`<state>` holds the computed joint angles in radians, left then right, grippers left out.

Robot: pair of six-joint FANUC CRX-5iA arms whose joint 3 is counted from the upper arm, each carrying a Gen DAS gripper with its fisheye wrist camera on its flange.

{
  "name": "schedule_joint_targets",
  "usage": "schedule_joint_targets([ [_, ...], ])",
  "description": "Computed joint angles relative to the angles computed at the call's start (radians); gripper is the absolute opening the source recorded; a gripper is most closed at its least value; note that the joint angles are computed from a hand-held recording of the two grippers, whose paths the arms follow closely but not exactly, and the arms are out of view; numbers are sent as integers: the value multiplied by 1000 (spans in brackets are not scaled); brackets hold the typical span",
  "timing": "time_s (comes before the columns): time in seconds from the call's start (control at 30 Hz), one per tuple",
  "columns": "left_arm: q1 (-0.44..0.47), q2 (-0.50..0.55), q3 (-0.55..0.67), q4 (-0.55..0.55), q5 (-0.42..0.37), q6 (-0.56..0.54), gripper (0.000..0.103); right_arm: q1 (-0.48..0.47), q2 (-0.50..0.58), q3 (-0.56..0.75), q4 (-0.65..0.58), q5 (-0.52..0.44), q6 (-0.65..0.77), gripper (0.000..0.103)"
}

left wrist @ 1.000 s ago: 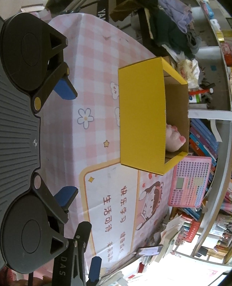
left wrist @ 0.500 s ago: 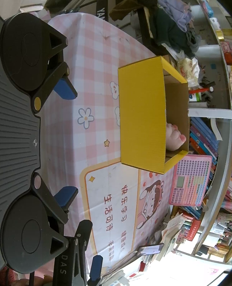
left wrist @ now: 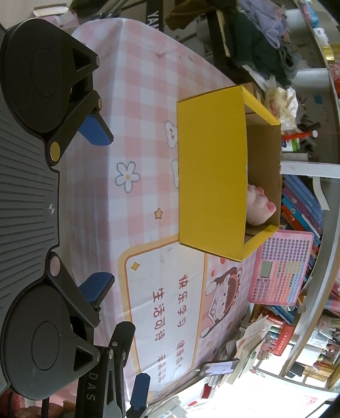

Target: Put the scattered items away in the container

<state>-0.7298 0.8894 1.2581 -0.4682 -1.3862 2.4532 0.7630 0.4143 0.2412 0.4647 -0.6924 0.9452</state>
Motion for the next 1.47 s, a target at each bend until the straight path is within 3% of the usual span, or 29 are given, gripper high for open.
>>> schedule_joint_targets([
  [0.5, 8, 1, -2, 8, 8, -7, 103, 2, 11, 15, 13, -15, -10, 101],
  [1.23, 2, 29, 56, -15, -45, -10, 103, -2, 33, 53, -23, -40, 14, 101],
  [1.47, 10, 8, 8, 13, 8, -7, 103, -6, 46, 79, -47, -59, 43, 101],
])
